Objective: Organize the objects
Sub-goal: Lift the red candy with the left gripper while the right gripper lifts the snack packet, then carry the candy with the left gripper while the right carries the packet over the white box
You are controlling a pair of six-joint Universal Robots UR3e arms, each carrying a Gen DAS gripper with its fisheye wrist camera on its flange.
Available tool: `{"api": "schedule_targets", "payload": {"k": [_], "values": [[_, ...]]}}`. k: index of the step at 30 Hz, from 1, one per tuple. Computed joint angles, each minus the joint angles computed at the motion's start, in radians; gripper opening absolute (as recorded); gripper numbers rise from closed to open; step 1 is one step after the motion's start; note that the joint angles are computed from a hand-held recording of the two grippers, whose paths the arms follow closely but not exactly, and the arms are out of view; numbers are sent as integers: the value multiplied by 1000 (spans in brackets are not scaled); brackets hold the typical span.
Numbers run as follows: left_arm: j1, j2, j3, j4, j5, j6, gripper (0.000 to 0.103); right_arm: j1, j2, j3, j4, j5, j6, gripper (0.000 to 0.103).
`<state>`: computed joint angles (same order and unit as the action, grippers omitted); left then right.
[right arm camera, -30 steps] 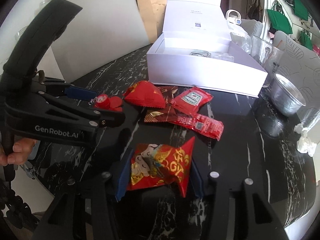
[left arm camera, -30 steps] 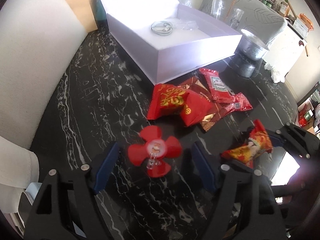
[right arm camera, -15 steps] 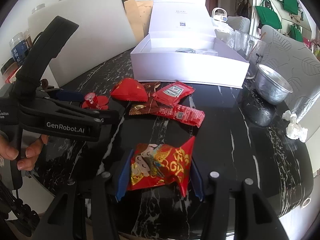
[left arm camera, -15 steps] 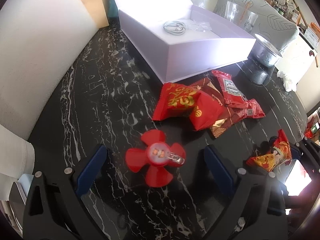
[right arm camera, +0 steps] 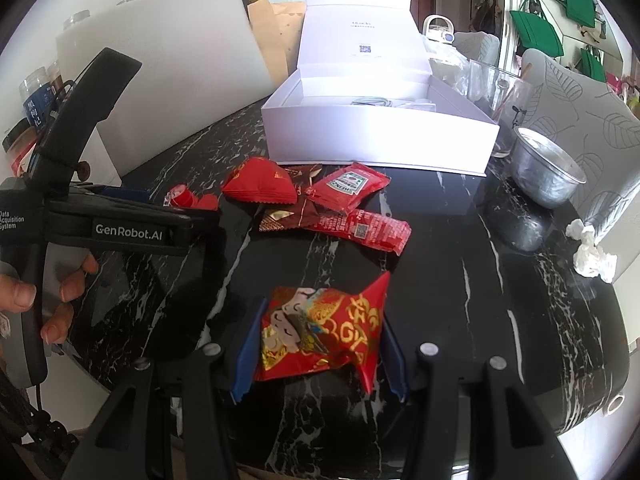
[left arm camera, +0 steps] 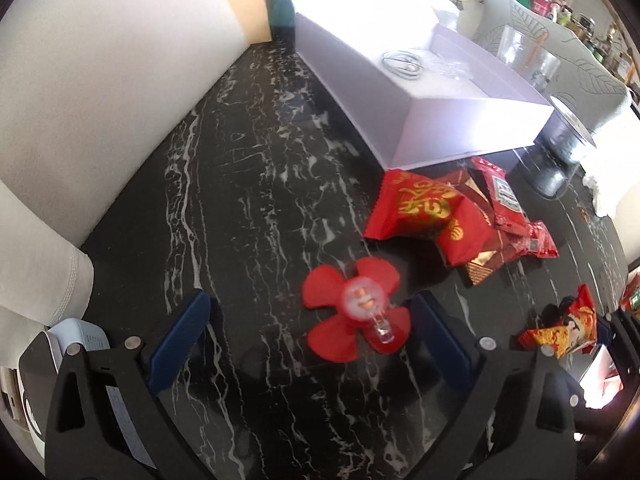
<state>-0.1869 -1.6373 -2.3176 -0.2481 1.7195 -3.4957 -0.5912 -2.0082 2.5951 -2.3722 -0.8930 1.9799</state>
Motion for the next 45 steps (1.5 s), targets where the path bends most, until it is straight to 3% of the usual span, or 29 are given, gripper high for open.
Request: {"api": "schedule_targets", "payload": {"k": [3, 4, 5, 12, 28, 45], "values": [[-2, 33, -31, 25, 19, -16, 72, 7, 11, -8, -3, -3, 14, 53], [-1, 48, -36, 21, 26, -23, 56, 8, 13, -11, -1, -3, 16, 53], [4, 61, -37, 12, 24, -23, 48, 8, 17, -14, 3, -1, 16, 53], [50, 104, -67, 11, -76, 22, 47, -6, 2, -41, 99, 20, -22, 51], [-22, 185, 58, -155, 1, 34, 47, -57, -166, -135, 330, 79, -88, 50], [-93, 196, 237, -287, 23, 61, 48, -113, -185, -299, 489, 136, -123, 51]]}}
